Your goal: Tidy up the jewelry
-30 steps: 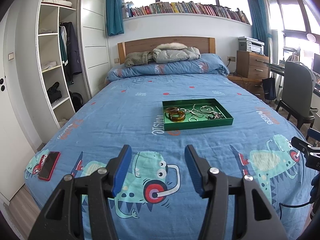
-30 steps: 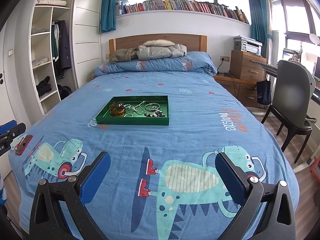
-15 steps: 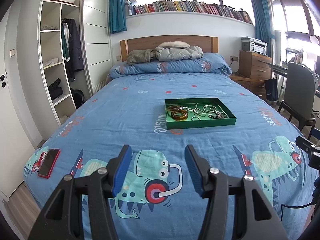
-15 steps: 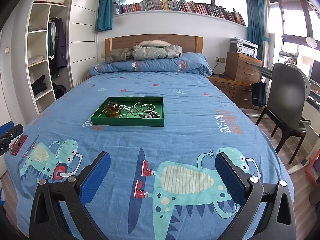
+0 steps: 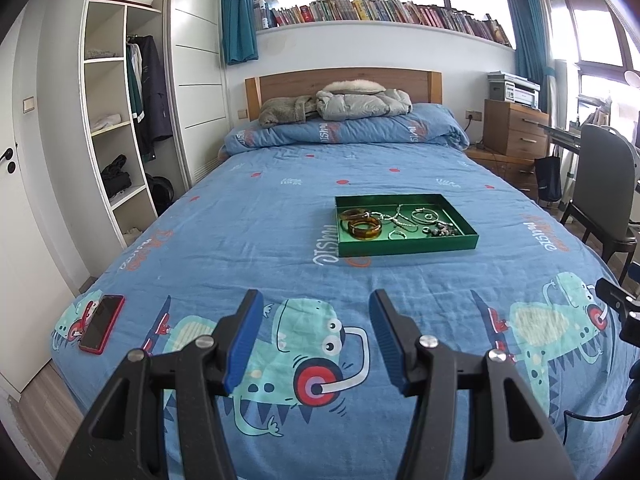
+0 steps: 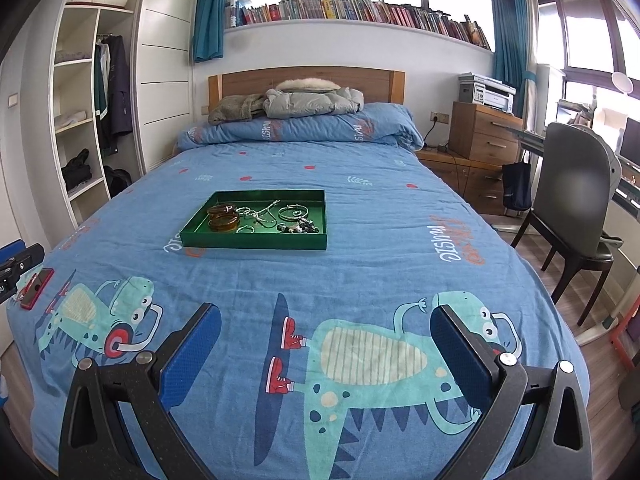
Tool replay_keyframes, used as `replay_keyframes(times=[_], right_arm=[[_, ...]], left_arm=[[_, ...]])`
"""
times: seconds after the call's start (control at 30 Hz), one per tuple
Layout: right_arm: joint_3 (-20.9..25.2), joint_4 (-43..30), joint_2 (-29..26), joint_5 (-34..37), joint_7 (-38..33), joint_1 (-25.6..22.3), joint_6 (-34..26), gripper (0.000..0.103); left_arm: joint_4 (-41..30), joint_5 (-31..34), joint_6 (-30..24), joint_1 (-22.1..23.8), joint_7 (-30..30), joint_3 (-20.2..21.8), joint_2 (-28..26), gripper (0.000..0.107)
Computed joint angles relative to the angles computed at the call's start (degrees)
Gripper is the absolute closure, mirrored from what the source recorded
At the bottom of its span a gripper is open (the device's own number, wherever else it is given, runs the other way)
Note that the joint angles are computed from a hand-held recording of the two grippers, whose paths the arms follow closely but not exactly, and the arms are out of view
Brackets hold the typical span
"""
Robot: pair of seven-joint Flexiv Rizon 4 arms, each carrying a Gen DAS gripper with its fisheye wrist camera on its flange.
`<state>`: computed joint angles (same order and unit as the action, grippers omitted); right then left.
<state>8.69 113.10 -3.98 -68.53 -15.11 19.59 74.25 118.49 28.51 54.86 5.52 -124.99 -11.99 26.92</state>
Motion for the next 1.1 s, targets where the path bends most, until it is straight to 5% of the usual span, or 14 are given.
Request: replay_keyframes(times=[1.1], right_arm=[[-0.4,0.1,-0.6,-0.6,0.6,0.0,0.2,0.000]], left_arm=[[0.6,0.4,-0.4,0.3,-1.9,0.4,-0.5,0.054]])
